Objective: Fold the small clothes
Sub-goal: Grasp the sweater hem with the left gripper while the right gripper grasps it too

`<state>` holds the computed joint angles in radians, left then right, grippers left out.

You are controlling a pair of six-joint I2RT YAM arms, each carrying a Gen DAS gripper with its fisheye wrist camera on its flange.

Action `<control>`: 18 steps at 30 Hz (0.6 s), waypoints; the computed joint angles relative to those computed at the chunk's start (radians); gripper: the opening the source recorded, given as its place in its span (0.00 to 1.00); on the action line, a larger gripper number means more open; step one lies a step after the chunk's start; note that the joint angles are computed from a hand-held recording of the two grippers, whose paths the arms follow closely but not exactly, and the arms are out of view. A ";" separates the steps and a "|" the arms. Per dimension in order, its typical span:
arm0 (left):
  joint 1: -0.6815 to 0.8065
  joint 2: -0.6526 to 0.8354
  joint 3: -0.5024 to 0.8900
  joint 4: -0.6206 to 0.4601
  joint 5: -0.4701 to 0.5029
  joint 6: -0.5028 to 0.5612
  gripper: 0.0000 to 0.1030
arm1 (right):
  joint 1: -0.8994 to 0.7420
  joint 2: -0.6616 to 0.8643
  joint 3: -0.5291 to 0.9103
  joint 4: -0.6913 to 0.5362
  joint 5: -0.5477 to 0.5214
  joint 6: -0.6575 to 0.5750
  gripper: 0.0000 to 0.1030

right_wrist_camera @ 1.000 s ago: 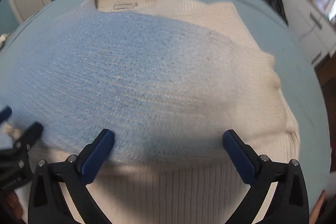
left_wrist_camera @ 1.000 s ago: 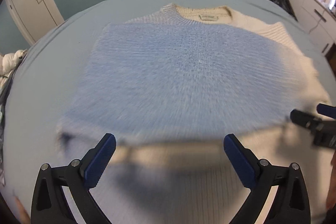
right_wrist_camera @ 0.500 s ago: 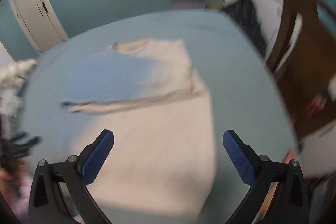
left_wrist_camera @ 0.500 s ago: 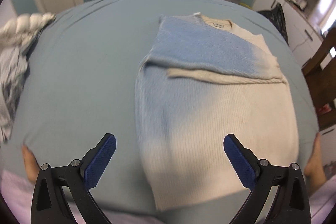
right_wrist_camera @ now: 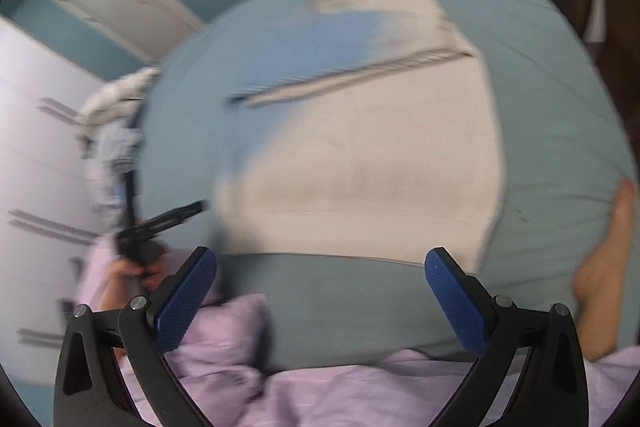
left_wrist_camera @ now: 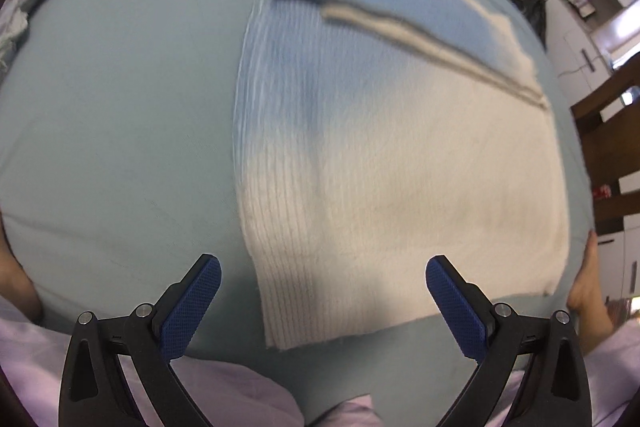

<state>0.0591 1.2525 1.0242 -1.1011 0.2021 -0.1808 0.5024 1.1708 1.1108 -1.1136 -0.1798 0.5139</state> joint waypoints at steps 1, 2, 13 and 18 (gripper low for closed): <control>-0.005 0.008 -0.020 0.008 -0.017 -0.007 0.99 | -0.015 0.007 -0.016 0.007 0.023 0.007 0.99; -0.012 0.017 -0.045 0.017 -0.050 -0.008 0.97 | -0.031 0.009 -0.023 -0.002 0.042 0.016 0.99; 0.234 0.117 -0.180 0.011 0.242 0.275 0.72 | -0.255 0.050 -0.115 -0.034 -0.001 -0.059 0.99; 0.060 0.085 -0.194 0.061 0.130 0.212 0.71 | -0.338 0.049 -0.191 -0.002 -0.025 -0.109 0.99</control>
